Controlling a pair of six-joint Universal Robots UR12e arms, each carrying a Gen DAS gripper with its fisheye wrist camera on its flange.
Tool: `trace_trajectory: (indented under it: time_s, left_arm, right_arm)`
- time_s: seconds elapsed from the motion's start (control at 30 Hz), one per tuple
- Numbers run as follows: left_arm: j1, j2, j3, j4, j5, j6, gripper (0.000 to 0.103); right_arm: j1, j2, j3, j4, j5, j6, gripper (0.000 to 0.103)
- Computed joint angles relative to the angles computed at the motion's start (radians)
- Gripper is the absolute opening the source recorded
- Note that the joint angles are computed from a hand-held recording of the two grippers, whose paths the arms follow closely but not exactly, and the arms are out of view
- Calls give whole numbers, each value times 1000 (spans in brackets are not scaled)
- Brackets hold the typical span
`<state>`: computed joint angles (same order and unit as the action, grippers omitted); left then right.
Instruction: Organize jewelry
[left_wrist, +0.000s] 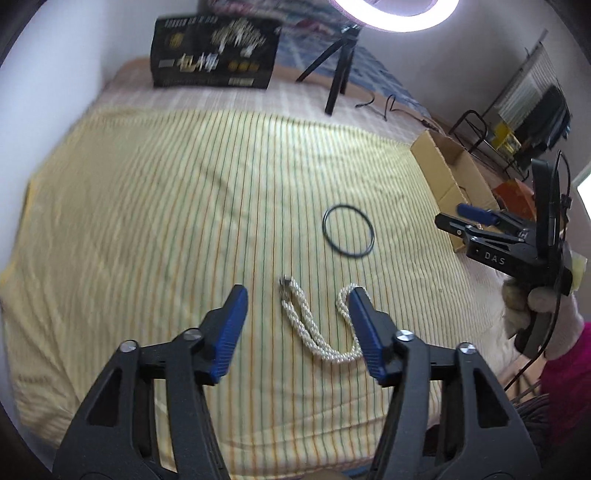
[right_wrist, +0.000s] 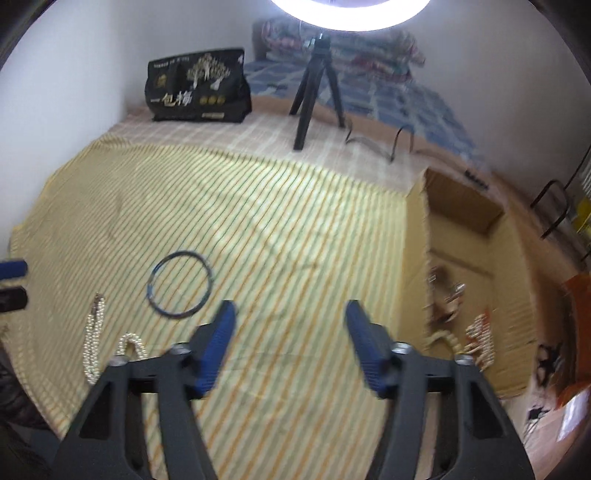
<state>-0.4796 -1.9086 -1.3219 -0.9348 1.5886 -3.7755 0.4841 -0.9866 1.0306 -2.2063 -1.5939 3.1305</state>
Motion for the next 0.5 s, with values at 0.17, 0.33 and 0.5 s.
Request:
trace_trajectory:
  time_s: [0.17, 0.33, 0.5]
  left_arm:
    - [7, -7, -14, -21, -81, -47, 46]
    - [8, -21, -19, -35, -138, -88, 41]
    - [15, -31, -22, -28, -174, -139, 41]
  right_arm:
    - [-10, 17, -24, 68, 102, 36, 34]
    - [-19, 42, -60, 118, 195, 60, 28]
    - [-22, 68, -94, 160, 265, 73, 27]
